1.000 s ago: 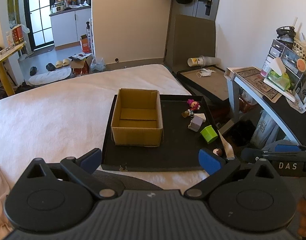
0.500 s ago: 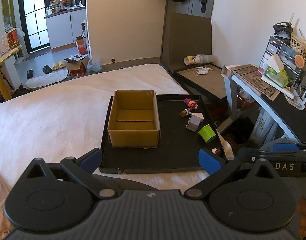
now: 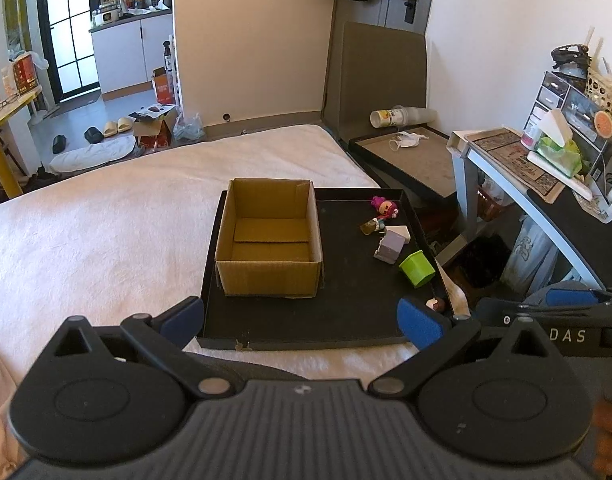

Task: Organize rigid objects

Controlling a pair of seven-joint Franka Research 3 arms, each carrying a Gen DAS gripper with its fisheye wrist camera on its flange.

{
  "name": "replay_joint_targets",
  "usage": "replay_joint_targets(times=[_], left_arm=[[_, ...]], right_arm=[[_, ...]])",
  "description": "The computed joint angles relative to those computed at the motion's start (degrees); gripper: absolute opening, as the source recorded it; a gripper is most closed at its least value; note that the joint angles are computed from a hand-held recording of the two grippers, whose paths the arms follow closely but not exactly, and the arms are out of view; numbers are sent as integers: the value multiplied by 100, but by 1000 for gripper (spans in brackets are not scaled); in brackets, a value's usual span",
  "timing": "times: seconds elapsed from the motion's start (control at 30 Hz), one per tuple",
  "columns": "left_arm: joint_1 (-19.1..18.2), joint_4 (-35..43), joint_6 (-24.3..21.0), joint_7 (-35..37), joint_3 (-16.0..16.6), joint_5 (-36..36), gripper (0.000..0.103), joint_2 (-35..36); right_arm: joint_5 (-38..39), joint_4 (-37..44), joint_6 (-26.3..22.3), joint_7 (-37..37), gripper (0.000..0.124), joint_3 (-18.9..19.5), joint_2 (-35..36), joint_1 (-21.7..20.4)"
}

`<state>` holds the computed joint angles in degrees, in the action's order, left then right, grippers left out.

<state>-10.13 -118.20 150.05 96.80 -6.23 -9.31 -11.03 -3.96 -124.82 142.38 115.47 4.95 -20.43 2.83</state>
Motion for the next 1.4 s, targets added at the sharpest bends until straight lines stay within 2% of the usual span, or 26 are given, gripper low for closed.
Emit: replay_joint_targets(times=[0.5,0.77,1.07,1.23,1.4], left_arm=[[169,459,-166,-140,-130,30,102,647],[305,685,12,-401,-232,208,102,1037],[455,1143,-120,-499,-340,72,100,1533],[513,1458,-156,-673,-370,367,100,1820],[533,1785,-266,-923,-387,678,98,2124]], right_arm=[[-17,184,-28,-69,103,-106,446,13],[-47,171,149,124,103,-210,765,8],[-306,320,324,237,103,-286,1148,-11],[-634,507,347,479,102,-325,1418,11],[-504,686,331,493,100,-454,1676,68]])
